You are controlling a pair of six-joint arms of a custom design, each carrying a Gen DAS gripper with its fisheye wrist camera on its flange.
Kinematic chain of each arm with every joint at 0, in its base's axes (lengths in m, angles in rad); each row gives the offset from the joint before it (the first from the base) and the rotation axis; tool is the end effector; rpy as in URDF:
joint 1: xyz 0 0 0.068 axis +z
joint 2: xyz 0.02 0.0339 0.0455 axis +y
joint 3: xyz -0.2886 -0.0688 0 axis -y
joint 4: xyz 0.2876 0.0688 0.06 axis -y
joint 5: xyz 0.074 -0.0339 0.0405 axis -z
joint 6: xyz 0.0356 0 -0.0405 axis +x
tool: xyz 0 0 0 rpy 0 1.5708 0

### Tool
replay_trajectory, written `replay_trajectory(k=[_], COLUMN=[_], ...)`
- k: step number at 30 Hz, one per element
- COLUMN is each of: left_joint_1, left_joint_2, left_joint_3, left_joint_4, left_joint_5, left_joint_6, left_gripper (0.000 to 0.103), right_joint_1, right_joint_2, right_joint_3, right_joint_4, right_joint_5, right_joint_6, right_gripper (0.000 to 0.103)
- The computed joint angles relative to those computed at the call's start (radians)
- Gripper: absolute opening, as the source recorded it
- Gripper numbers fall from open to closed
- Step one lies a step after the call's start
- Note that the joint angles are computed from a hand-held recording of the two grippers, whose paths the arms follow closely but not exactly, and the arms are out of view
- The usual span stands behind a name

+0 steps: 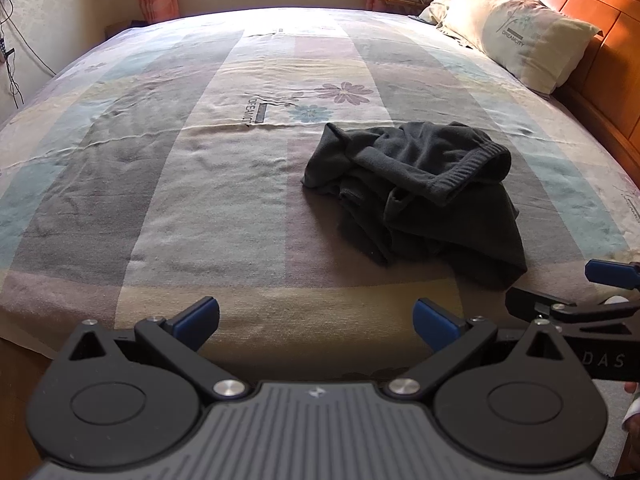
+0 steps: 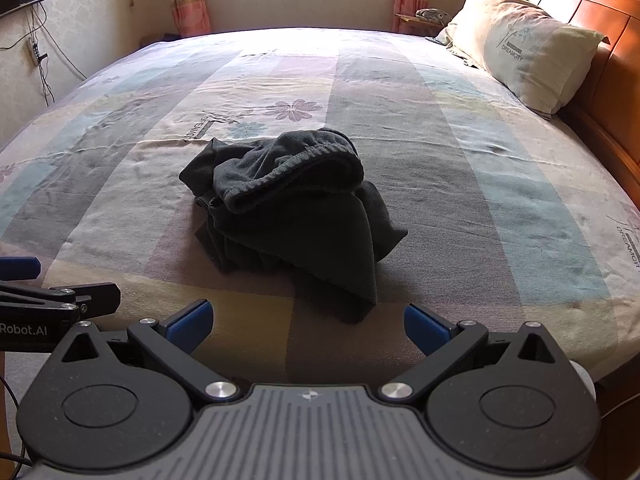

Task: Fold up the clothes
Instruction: 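Move both tools toward the crumpled dark grey sweatpants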

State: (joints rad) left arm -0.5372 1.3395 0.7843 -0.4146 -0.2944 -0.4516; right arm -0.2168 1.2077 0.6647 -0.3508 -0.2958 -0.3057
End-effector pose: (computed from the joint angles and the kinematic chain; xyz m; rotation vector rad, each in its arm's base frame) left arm 0.2553 -0.1400 0.2047 -0.0077 2.4809 -0.0409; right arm 0.2585 -0.0463 0.2018 -0.2337 2.4049 0.1279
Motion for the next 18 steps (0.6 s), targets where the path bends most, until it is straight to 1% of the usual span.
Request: replay_trajectory(k=[10, 18], left_joint_1=[0.03, 0.076], left_joint_2=[0.095, 0.153], left_joint_3=[0.056, 0.087], left_joint_4=[0.021, 0.046], left_joint_5=[-0.006, 0.052], left_joint_6=[0.036, 0.07], left_gripper=[0.102, 0.102], right_joint_1=[0.039, 0.06], right_joint_2=[0.08, 0.154], right_joint_3=[0.049, 0.098], right_joint_4=[0.022, 0.035], right_joint_5=[0.008, 0.037], right_joint_6=[-0.006, 0.004], right_gripper=[0.103, 0.103])
